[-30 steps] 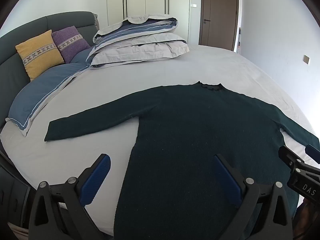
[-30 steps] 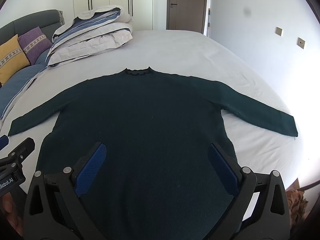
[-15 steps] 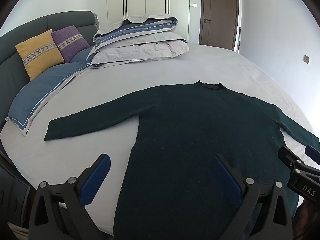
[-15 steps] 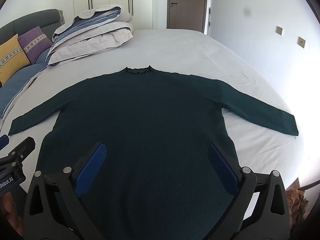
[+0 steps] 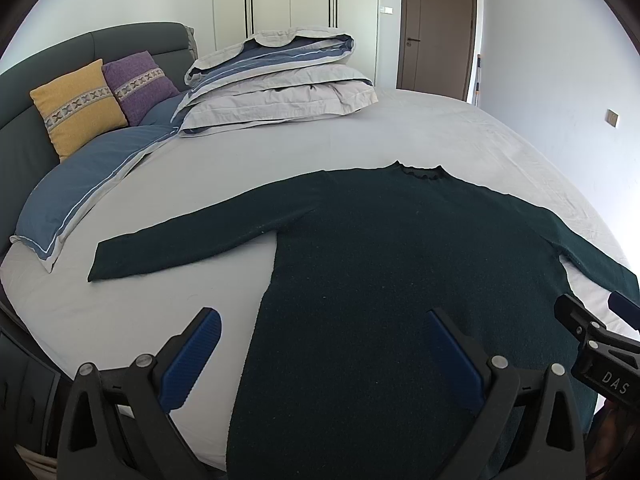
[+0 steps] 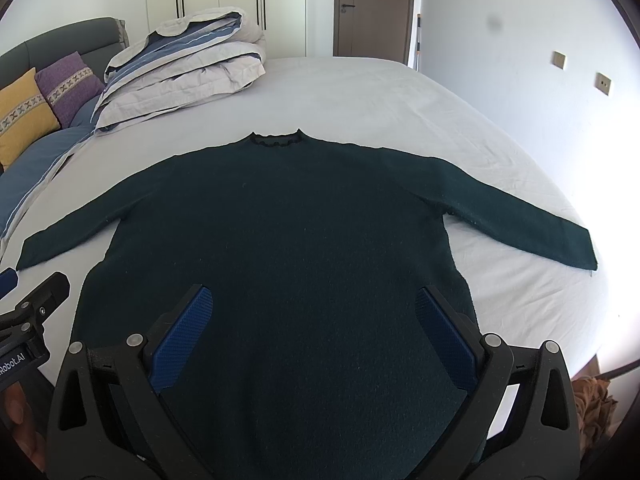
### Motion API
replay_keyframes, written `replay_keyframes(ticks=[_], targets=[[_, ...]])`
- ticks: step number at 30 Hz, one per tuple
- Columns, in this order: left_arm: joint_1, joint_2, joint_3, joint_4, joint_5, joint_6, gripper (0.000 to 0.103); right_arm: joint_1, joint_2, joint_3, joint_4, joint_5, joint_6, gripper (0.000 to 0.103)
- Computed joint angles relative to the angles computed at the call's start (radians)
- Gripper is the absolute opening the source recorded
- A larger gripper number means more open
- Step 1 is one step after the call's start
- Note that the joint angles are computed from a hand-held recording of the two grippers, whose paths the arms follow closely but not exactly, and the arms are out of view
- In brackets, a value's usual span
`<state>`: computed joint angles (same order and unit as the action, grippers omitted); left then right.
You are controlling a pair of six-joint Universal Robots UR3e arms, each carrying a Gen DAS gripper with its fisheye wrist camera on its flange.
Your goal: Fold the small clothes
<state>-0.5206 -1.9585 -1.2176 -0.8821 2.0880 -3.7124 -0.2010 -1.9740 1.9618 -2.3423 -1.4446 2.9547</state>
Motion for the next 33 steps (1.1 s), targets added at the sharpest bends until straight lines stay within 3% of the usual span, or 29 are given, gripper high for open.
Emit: replay_keyframes(ticks=[20,24,28,33], targets=[[0.006,-0.018,0.018,-0.02,-0.025,-0.013,0.103,-0.038,0.032,0.002,-0.007,0.016,-0.016,0.103],[-0.018,-0.053,0.06,-0.056,0.024,-0.013,0.103,-0.084,0.029,0.005,0.008,0.047,-0.032,0.103],[-0.069,-0.134,0.155,-0.108,0.142,0.02,0.103,-0.215,0.044,-0.013,0.066,0.152,-0.091,0.103],[-0.142,-0.273,0.308,-0.177,0.345,0.098,0.103,-0.597,0.132,-0.095,0.233,0.46,-0.216,0.103]])
